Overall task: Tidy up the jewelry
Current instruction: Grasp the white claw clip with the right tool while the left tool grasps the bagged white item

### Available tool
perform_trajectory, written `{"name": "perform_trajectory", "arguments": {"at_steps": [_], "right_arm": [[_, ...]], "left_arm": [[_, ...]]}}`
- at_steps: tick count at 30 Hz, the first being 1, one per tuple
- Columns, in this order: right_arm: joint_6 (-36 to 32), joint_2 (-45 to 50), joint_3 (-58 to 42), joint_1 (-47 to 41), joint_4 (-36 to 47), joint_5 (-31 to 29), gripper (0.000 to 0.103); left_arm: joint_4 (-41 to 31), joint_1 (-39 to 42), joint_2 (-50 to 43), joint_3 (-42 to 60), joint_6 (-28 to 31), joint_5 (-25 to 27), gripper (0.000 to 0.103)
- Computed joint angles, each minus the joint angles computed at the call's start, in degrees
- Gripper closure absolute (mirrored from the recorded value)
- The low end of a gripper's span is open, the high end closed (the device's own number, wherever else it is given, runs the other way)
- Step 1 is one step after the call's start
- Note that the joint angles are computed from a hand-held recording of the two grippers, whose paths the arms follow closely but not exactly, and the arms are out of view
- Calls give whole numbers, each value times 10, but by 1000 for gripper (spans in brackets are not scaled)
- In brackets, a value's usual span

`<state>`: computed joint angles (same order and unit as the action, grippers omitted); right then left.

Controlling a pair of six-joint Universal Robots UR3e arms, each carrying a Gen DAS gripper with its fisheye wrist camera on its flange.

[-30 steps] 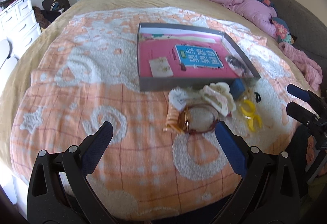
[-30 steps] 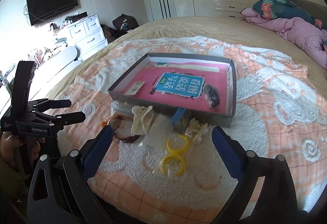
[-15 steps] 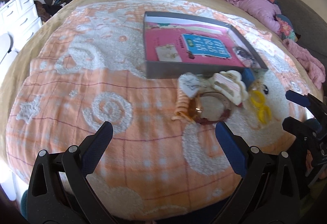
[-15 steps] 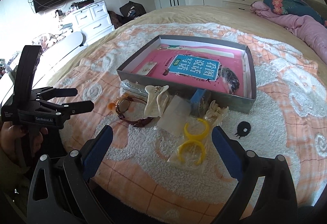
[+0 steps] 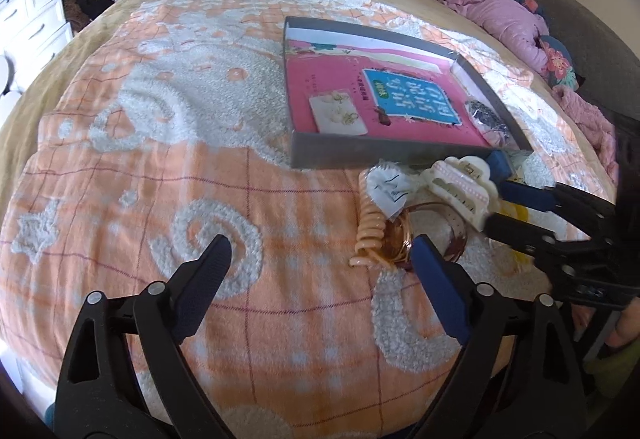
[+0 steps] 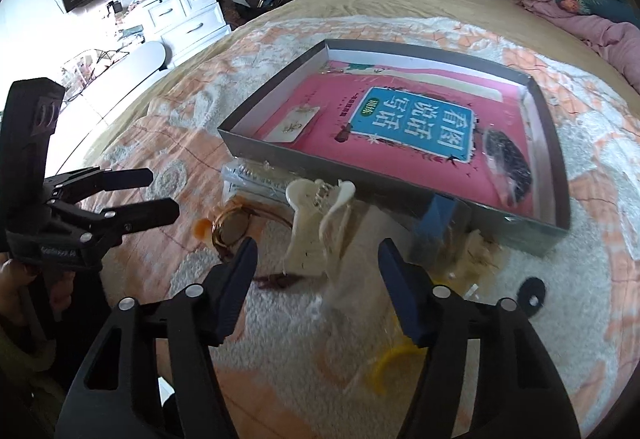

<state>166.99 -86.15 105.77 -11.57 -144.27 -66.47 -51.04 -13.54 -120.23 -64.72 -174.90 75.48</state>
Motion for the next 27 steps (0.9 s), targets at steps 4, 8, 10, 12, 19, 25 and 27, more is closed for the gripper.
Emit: {"name": "perform_trajectory", "arguments": {"at_steps": [4,8,10,12,19,25,27], "right_arm": [[1,51,-48,16,6,-13,59],[-5,71,-63,14,3,-2,74],[-5,71,-59,8,-2,8,75],[-7,60,-47,-2,-6,19,78],[-15,-3,-3,-61,5,75,82],[-19,-46,21,-104,15,109,82],[-20,-53,25,-111,17,115,82]], "left_arm": [[-21,-1,-24,39,2,-12,23],[-45,-4,-50,84,7,-20,26],[-59,-6,-64,108,9,-26,27],[-85,-7,-87,146,9,-42,29],[-182,-21,-188,316,7,-69,52],[-232,-33,-251,421,5,-64,67],[-241,-38,-266,450,7,-57,67]]}}
